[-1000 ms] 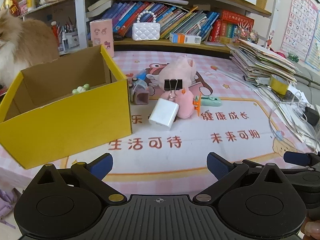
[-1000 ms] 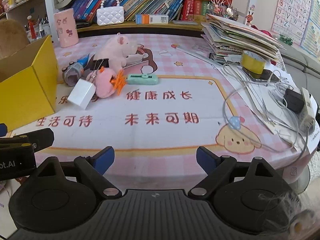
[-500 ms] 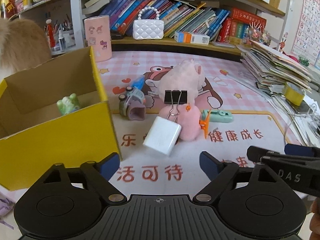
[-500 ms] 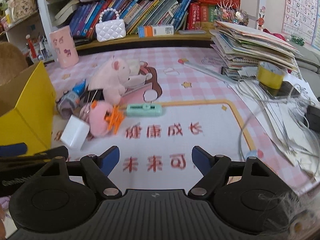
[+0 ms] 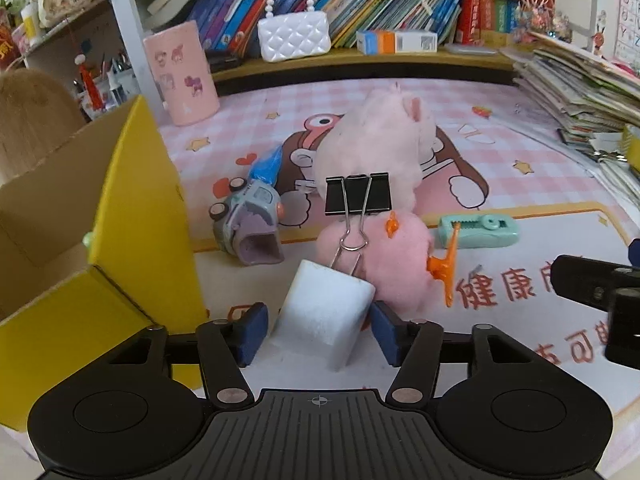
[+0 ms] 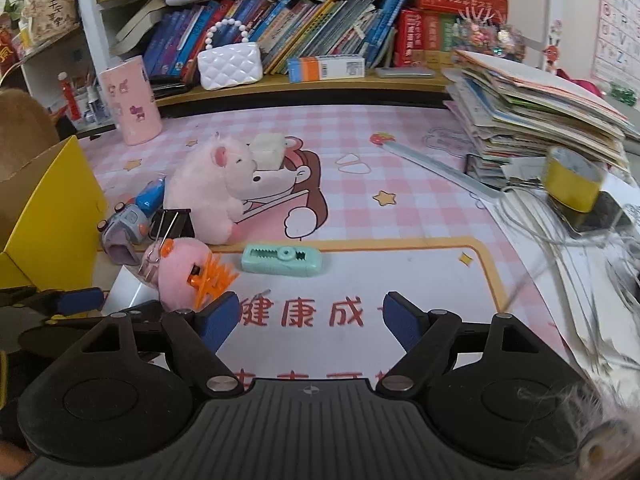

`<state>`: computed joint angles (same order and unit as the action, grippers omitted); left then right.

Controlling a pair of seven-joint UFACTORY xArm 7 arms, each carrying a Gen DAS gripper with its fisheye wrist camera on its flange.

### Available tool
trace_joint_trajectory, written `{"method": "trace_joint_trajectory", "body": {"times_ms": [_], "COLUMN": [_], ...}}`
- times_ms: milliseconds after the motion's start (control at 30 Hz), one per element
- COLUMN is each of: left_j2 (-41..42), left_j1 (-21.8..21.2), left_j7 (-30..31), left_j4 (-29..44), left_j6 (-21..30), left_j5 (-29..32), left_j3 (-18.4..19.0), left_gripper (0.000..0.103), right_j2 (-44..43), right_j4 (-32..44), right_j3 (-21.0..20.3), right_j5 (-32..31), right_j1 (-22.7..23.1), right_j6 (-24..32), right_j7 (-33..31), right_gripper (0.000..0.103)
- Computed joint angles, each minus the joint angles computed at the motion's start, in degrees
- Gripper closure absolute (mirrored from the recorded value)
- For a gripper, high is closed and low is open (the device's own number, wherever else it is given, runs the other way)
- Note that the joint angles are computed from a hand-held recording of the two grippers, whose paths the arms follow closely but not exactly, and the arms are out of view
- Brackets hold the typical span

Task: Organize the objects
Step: 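Grasp the white charger plug with the left tool while the right tool grasps the teal tape dispenser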

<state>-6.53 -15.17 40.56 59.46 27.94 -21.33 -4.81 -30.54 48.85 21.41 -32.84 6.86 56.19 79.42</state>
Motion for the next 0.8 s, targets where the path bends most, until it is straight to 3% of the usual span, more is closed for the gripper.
{"method": "trace_joint_trajectory", "body": {"times_ms": [233, 533, 700, 800], "left_j2": [1.2, -3.3, -4.7, -4.9], "left_j1": [0.0, 0.9, 1.1, 1.2], "left_j7": [-3.0, 1.6, 2.5, 2.8], "left_j4": [0.2, 0.5, -0.2, -0.2], "left_j6": [-1.2, 7.2, 7.5, 7.8], "left_j5": [3.9, -4.6, -5.7, -5.9], "left_j3": [-0.9, 2.2, 2.7, 2.9], "left_gripper": [0.052, 0.055, 0.055, 0.055], "right_j2": [2.2, 9.9, 13.6, 15.2], "right_j4": [-1.2, 0.4, 2.4, 3.5], "right_j3": [-2.9, -6.2, -6.7, -7.5], "right_j5": [-0.5, -3.9, -5.7, -5.2], "right_j1": [-1.6, -3.3, -2.8, -1.8], "right_j6": [-6.0, -12.5, -13.6, -12.4], "right_j7": [-2.2, -4.7, -4.6, -5.5], "right_gripper": [0.024, 0.024, 0.026, 0.033]}}
